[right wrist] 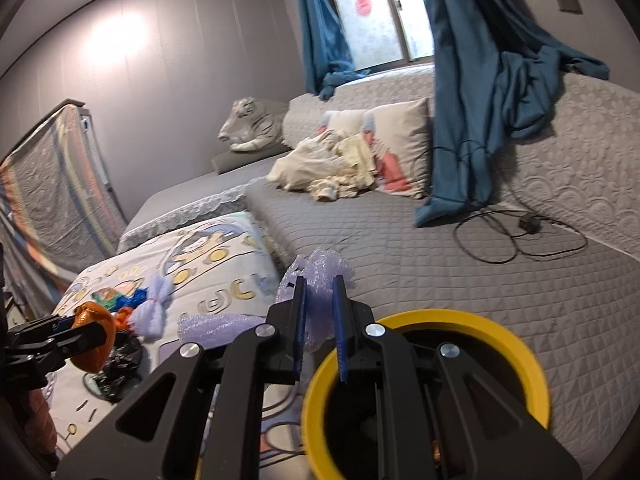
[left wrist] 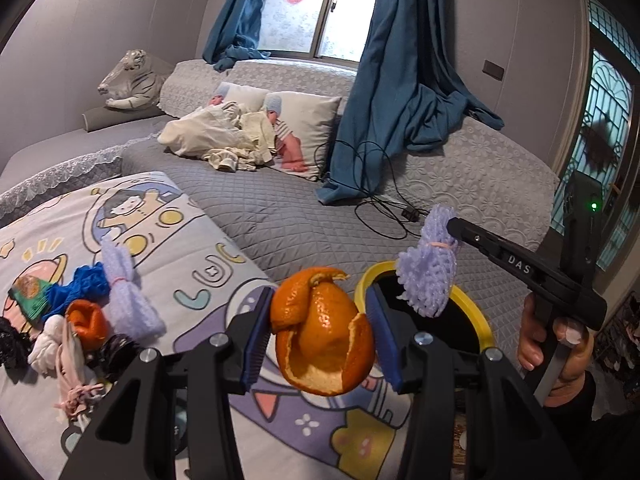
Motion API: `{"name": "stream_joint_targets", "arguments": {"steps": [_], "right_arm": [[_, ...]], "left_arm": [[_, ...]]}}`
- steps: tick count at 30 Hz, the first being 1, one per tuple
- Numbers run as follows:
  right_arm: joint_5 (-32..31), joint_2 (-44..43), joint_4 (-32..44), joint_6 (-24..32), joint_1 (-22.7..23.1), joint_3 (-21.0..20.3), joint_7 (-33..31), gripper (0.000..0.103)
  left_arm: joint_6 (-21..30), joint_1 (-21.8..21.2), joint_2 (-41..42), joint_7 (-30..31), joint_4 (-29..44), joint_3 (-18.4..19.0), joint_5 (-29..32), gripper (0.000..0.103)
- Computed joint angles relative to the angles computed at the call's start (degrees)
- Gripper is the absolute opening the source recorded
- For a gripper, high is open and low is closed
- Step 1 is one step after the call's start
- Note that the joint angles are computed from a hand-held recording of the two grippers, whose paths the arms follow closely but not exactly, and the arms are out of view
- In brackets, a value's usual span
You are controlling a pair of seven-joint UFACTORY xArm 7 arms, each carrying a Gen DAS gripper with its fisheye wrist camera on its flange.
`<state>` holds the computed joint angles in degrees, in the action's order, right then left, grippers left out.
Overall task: Collect trash
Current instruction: 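Carry the orange peel and purple net in both tools over the bin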
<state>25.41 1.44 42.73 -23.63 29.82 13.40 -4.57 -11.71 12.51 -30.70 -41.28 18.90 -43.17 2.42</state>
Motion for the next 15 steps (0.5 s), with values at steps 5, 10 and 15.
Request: {"name": "stream_joint_targets", "arguments": {"steps": [5, 10, 15], "right_arm": [[13.72, -0.03, 0.48, -2.75, 1.31, -0.23, -11.25, 0.012], [18.30, -0.39, -0.35, -5.32, 0.40, -0.09, -14.44, 0.012], [19.97, -0.81, -1.15, -6.00, -0.88, -0.38, -15.38, 0.012]], "left_arm": [[-1.62, 4.28, 4.70, 1.45, 4.06, -4.82, 0.32, 0.044], [-2.96, 12.12, 10.10, 4.48, 9.09, -13.93, -0.85, 0.044], [-4.02, 20.22, 14.21, 8.25, 13.02, -23.14, -2.52, 0.044]]}}
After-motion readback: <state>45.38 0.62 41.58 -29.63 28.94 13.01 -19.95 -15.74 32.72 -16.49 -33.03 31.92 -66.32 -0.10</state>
